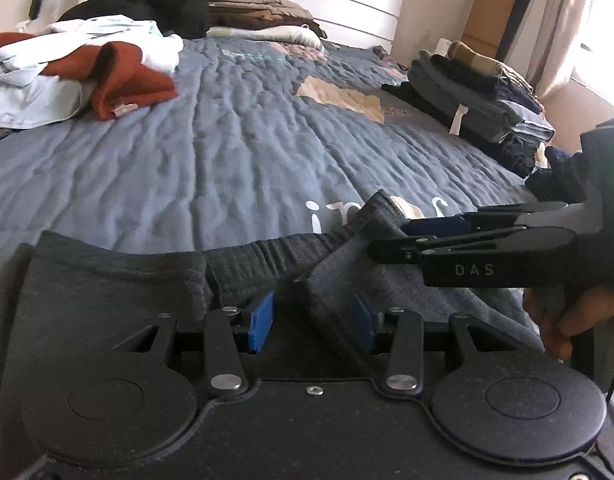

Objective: Fold clothes

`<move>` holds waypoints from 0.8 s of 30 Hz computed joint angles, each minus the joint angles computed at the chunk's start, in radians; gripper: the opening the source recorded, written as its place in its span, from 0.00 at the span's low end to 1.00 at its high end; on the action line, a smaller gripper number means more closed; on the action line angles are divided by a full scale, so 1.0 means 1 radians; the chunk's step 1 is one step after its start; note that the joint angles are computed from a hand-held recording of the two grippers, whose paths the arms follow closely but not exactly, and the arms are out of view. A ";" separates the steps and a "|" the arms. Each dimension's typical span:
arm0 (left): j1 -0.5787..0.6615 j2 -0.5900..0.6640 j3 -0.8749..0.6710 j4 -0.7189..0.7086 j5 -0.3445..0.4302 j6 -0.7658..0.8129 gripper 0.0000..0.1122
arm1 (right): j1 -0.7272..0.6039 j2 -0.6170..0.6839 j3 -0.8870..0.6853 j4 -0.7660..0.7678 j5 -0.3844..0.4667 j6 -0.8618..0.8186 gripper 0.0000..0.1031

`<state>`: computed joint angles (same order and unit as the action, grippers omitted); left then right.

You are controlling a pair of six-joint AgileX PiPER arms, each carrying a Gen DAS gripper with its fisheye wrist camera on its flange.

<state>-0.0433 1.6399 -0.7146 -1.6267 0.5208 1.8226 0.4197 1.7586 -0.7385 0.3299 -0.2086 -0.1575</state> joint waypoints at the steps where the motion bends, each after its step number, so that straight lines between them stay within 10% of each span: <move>1: -0.005 0.003 0.006 -0.035 -0.004 0.042 0.38 | -0.004 0.005 0.003 -0.066 -0.006 0.071 0.47; 7: -0.004 0.002 0.007 -0.072 0.013 0.076 0.06 | -0.026 0.020 -0.014 -0.264 -0.006 0.277 0.15; 24: -0.052 0.041 -0.109 -0.098 -0.036 0.114 0.05 | -0.035 -0.005 -0.065 -0.121 -0.047 0.176 0.02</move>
